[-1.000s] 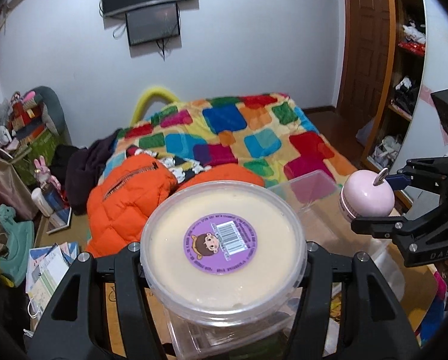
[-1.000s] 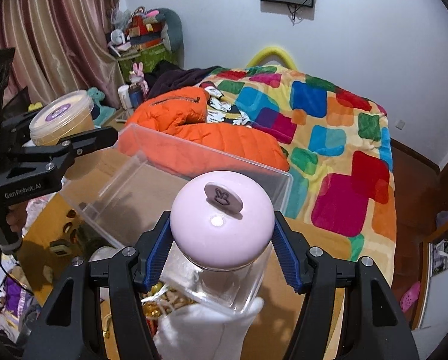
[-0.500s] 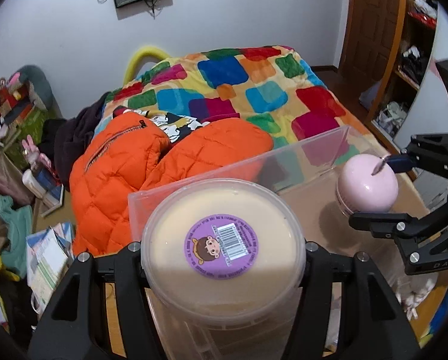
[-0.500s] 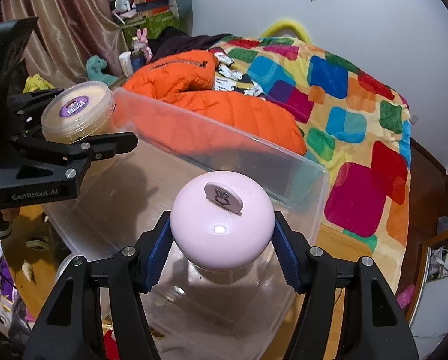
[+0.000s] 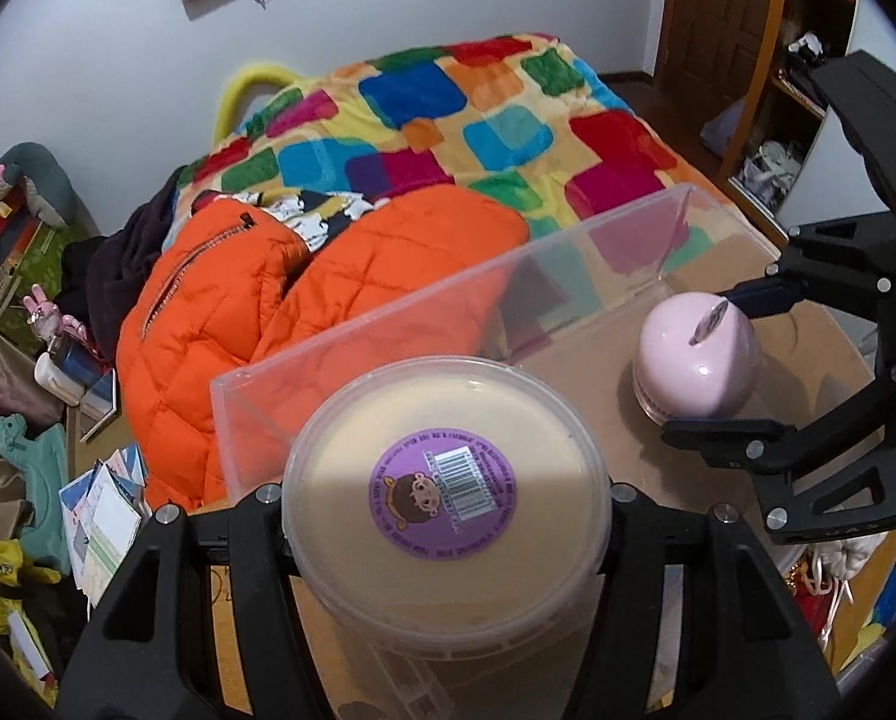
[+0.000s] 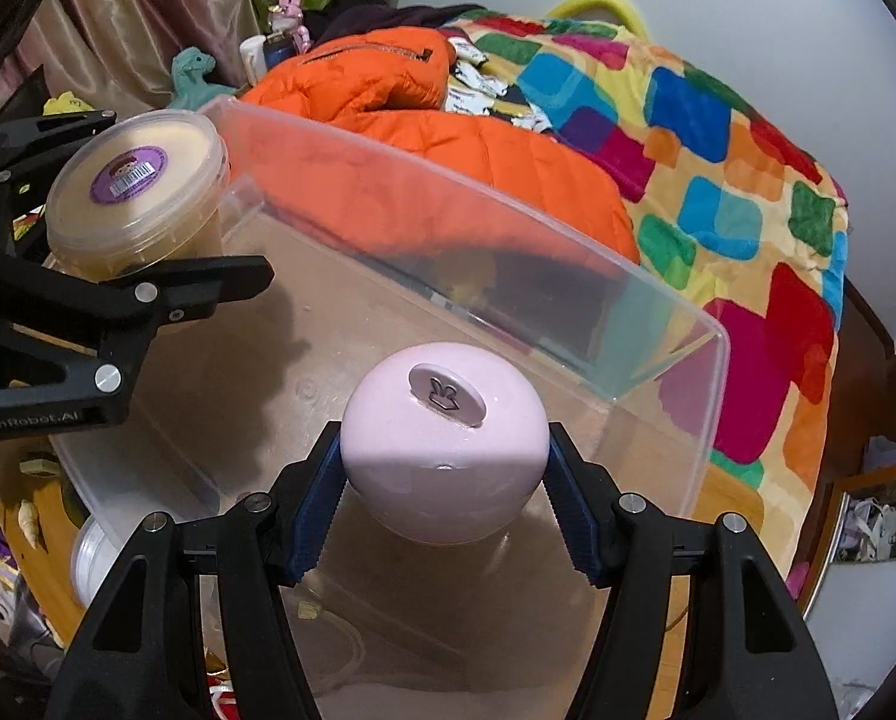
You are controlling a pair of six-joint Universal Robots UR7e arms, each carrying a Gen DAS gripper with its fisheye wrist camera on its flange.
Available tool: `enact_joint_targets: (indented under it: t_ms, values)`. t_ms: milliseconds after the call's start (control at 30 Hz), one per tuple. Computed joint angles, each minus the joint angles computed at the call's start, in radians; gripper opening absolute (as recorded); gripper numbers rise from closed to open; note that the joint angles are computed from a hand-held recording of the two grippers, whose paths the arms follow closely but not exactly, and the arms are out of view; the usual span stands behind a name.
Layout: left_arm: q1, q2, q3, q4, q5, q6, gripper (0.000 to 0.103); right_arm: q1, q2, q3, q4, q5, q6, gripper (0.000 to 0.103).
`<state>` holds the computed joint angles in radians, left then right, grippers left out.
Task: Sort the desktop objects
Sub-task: 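Lift and carry the pink lamp and cream tub over the clear plastic box, then lower and open the left gripper on the tub while the right releases the lamp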
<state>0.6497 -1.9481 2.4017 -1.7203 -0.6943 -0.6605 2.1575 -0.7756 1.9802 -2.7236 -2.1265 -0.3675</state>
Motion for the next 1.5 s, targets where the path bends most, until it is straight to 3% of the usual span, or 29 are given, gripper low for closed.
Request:
enact_joint_targets:
  t_ms: [167, 300, 867, 900, 933, 1000, 1500]
  values:
    - [0.029, 0.038, -0.015, 0.021, -0.048, 0.018, 0.059, 0.005, 0.008, -0.012, 0.026, -0.016, 0.016, 0.060]
    - [0.014, 0.065, -0.015, 0.070, -0.023, 0.005, 0.059, 0.009, 0.010, -0.017, 0.038, -0.025, 0.027, 0.060]
    - [0.032, 0.098, -0.045, 0.130, -0.044, -0.032, 0.060, 0.022, 0.001, -0.034, 0.099, -0.055, 0.080, 0.062]
    - [0.028, 0.093, -0.043, 0.126, -0.042, -0.034, 0.065, 0.024, -0.004, -0.029, 0.092, -0.054, 0.078, 0.064]
    - [0.018, 0.080, -0.038, 0.119, -0.034, -0.037, 0.077, 0.025, -0.007, -0.027, 0.087, -0.057, 0.079, 0.067]
    - [-0.001, 0.054, -0.031, 0.111, -0.026, -0.036, 0.087, 0.028, -0.015, -0.023, 0.087, -0.055, 0.080, 0.072]
    - [-0.138, -0.012, -0.065, 0.366, 0.019, -0.214, 0.088, 0.088, -0.080, 0.015, 0.061, -0.082, 0.078, 0.073]
